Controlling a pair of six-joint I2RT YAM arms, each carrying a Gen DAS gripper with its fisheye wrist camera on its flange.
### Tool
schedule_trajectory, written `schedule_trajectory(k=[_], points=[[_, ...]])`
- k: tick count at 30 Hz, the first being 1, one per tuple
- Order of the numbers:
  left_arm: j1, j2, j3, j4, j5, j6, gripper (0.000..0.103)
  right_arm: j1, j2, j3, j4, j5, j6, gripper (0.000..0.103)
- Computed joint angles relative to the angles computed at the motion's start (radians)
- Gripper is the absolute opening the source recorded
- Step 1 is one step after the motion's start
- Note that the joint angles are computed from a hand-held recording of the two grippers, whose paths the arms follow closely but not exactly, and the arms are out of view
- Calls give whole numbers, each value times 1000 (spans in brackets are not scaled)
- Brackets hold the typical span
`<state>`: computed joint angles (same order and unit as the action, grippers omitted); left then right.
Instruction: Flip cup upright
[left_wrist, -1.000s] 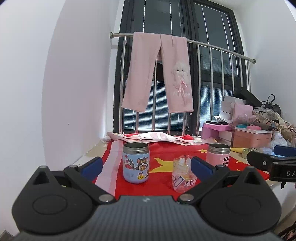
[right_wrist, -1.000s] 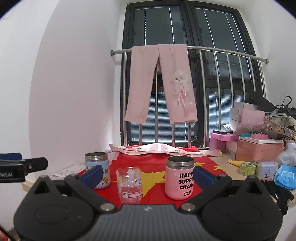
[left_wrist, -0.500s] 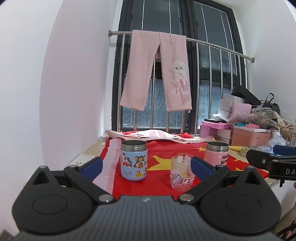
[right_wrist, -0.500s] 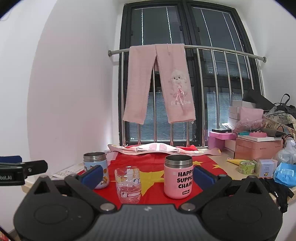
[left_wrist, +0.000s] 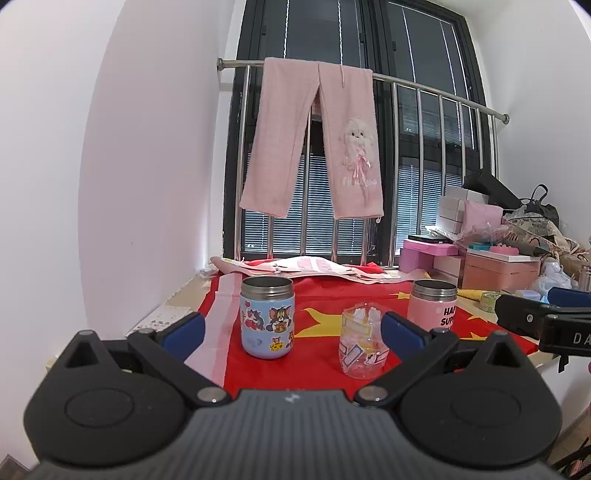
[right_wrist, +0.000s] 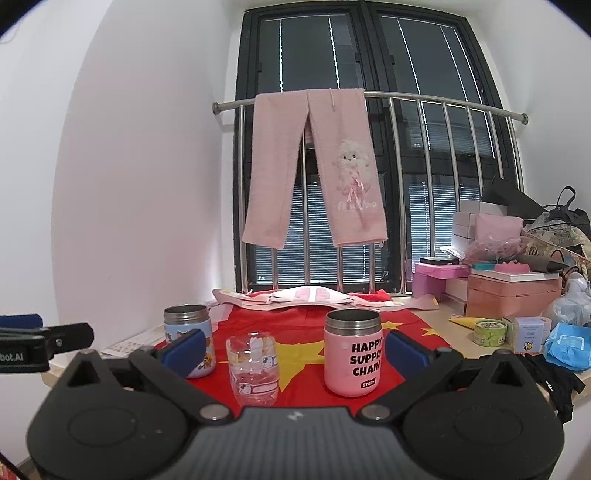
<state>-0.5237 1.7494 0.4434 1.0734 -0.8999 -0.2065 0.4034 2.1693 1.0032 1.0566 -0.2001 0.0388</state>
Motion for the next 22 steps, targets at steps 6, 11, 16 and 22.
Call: schedule_trajectory(k=[6,11,16,22], points=[[-2,2,1,-3,-5,-5,103,0,1,-1,3,-1,0,103],[-3,2,1,-9,-7,-9,103,1,0,-1,2,2,1,103],[-13,1,6,-17,-23,-8,103,2,1,-1,2,2,1,103],[-9,-5,5,-21,0,-13,103,4,2,-7,12,-1,-2,103]])
